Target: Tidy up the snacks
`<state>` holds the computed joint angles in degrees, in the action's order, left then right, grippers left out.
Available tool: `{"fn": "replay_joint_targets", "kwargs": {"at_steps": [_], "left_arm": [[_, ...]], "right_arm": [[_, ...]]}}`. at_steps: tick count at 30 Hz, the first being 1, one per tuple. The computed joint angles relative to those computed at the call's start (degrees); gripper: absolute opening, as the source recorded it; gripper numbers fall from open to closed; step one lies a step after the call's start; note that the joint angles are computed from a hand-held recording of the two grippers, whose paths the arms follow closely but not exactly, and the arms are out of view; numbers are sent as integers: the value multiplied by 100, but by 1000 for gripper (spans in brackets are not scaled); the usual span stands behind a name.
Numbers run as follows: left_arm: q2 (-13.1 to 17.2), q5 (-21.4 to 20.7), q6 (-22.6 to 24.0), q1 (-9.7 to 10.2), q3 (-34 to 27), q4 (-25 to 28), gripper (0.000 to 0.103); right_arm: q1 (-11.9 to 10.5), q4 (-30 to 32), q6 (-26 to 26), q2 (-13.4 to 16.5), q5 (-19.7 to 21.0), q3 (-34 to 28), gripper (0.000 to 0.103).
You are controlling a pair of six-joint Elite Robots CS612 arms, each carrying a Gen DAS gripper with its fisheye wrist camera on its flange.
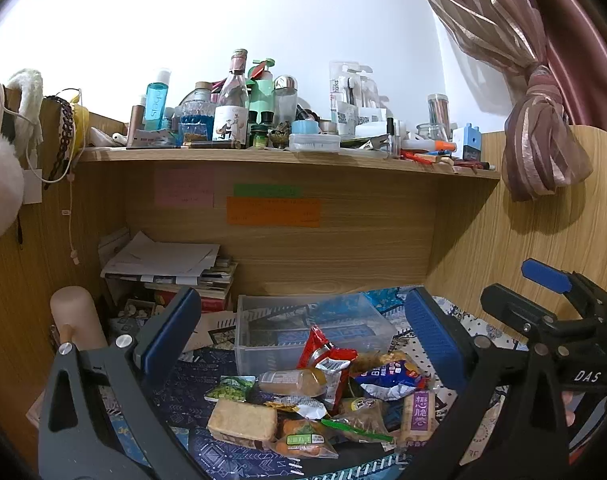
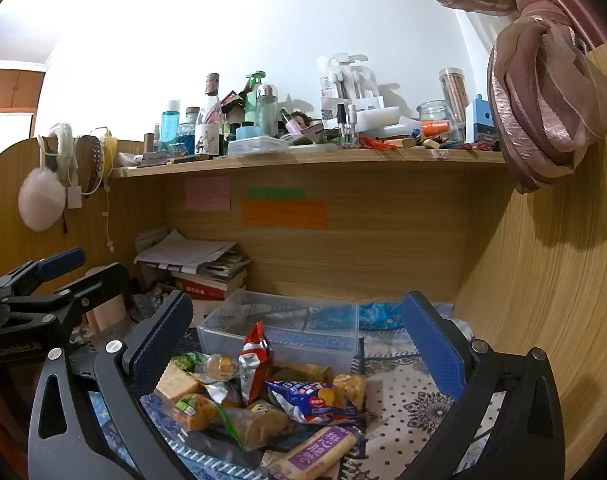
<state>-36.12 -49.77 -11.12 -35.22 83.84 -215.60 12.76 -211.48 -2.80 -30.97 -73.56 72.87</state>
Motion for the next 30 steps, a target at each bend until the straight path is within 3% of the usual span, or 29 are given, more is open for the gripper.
{"fn": "replay_joint_targets", "kwargs": {"at_steps": [30], "left_arm": [[8, -21, 36, 6, -12, -34, 103]], "right_arm": [[14, -62, 89, 19, 21, -11, 103]]}}
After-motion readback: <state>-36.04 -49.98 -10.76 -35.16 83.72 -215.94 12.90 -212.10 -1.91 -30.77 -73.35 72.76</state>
